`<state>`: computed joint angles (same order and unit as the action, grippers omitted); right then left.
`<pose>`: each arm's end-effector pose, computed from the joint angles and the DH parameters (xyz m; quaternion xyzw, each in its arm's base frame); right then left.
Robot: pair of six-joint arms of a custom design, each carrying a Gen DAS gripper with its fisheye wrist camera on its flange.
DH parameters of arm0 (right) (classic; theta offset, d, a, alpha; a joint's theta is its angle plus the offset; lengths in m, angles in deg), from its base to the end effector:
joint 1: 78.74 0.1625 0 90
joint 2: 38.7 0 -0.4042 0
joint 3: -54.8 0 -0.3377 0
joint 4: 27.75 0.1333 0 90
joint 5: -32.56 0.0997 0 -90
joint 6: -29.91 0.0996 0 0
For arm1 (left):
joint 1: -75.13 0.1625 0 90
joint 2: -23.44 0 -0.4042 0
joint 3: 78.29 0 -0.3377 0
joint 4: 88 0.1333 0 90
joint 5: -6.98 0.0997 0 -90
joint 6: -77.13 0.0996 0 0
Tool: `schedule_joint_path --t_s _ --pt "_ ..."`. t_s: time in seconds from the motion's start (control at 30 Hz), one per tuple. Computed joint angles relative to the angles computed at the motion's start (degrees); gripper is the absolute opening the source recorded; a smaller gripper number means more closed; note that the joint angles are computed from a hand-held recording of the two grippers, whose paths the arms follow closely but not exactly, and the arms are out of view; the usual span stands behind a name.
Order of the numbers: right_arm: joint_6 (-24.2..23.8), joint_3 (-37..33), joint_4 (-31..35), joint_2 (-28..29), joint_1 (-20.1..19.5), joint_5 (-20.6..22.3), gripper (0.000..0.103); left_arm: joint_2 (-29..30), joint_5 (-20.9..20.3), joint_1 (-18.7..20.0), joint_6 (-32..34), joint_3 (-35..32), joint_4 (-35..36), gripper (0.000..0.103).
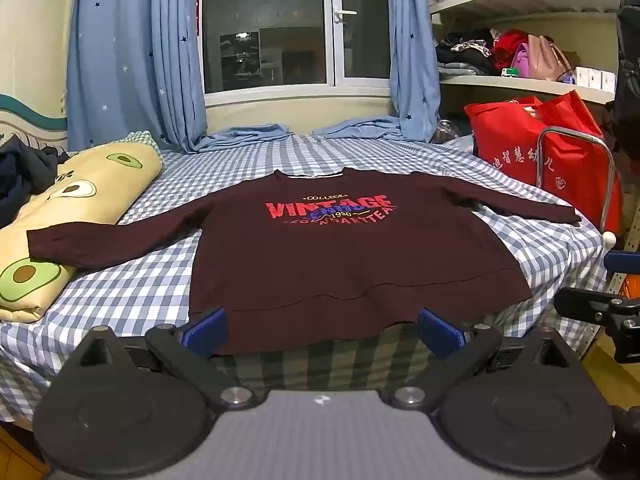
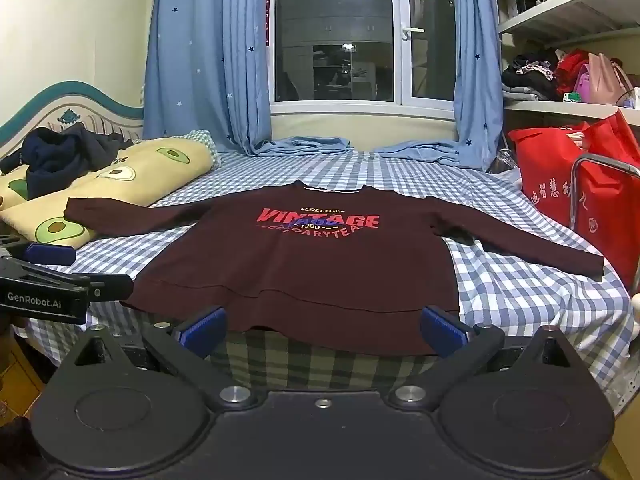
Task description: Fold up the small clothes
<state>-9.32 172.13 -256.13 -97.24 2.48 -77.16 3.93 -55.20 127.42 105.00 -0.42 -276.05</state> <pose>0.0228 -0.5056 0.2996 0.0930 -0.7592 0.5225 0.3767 -0.2805 -0.6567 0.0059 0.4259 0.8117 -0.3477 0.1970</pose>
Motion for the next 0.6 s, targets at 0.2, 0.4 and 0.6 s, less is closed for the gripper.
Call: schedule_joint_path --t_s 0.2,0.4,0.6 --pt "-0.21 -0.19 -0.13 0.21 0.04 -0.15 0.103 -0.11 -0.17 0.18 -0.09 0.24 -0.11 0.103" --pt "-0.25 -0.28 0.45 -0.22 0.03 -0.08 0.103 -0.01 -0.14 0.14 -0.12 0.12 -0.14 0.103" --pt "-0.17 -0.28 0.21 -0.05 0.11 -0.17 0.103 0.08 -0.08 0.12 0.02 0.06 -0.26 0.103"
